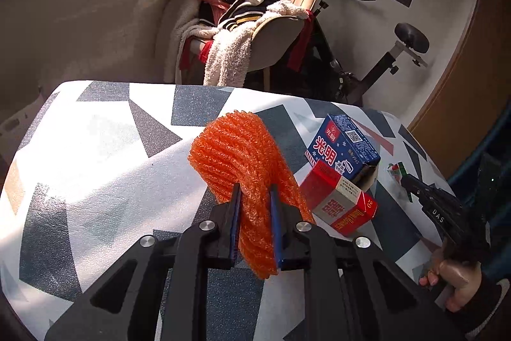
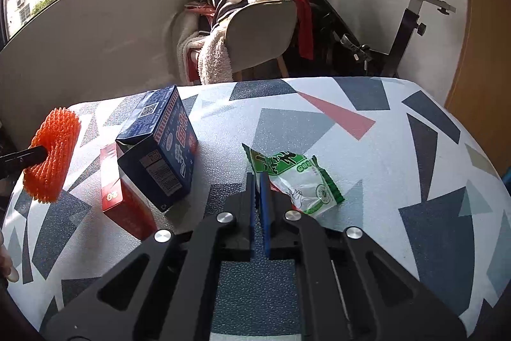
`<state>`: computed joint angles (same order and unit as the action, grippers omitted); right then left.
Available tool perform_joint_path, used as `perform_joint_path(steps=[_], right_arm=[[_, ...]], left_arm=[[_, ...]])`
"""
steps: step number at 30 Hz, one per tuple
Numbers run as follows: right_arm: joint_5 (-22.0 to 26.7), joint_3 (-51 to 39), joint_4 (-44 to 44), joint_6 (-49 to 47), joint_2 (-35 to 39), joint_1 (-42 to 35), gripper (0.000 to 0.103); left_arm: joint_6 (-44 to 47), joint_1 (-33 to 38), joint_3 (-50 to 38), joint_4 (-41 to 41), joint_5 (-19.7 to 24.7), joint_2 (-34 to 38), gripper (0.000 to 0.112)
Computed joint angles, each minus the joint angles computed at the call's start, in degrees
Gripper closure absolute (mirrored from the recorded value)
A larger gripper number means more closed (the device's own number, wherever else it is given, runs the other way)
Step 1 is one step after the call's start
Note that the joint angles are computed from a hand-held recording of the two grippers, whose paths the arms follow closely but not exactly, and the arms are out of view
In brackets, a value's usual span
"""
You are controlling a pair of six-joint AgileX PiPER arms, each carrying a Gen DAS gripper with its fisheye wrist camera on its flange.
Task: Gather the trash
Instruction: 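Lift the green wrapper and orange foam net off the table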
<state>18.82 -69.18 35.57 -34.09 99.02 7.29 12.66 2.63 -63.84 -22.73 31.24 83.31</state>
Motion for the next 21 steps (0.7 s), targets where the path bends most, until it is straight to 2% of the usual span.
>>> perform_joint_path(steps=[4,8,13,15,17,18,19,21], right_arm=[[1.72,5.60,11.81,-13.31,-9.08,-0.27,0.096],[6.20,11.39,16.42,-17.23,-17.70,-1.46,0.096],[8.56,16.11,10.00,-13.41,-23.79,-0.29,0.096],[7.26,16.73,2.84,-6.88,-24.34,1.25,0.094],[10.26,15.69,3.13,-6.95,-22.51,0.19,0.071],[11.78,14.94,3.64,-6.75,-21.22,-0.47,0.044],[11.85,14.81,4.60,-7.23,-20.27,-0.79,0.033],[11.22,13.75,2.54,-5.28,-18.12,0.07,0.033]], left_arm=[[3.96,1.00,7.82,-1.87,2.77,-12.32,0.096],[5.45,3.02,14.69,-6.35,8.09,-24.70,0.096],[-1.33,-0.55,18.40,-1.29,13.70,-36.30,0.096],[-4.82,-2.78,18.86,1.16,15.08,-39.33,0.096],[-7.01,-3.90,19.06,2.78,16.32,-41.15,0.096],[-7.09,-3.47,19.27,2.33,16.84,-41.77,0.096],[-6.80,-2.79,19.35,1.67,17.12,-41.91,0.096],[-5.33,-0.74,19.73,0.08,17.98,-42.57,0.096]])
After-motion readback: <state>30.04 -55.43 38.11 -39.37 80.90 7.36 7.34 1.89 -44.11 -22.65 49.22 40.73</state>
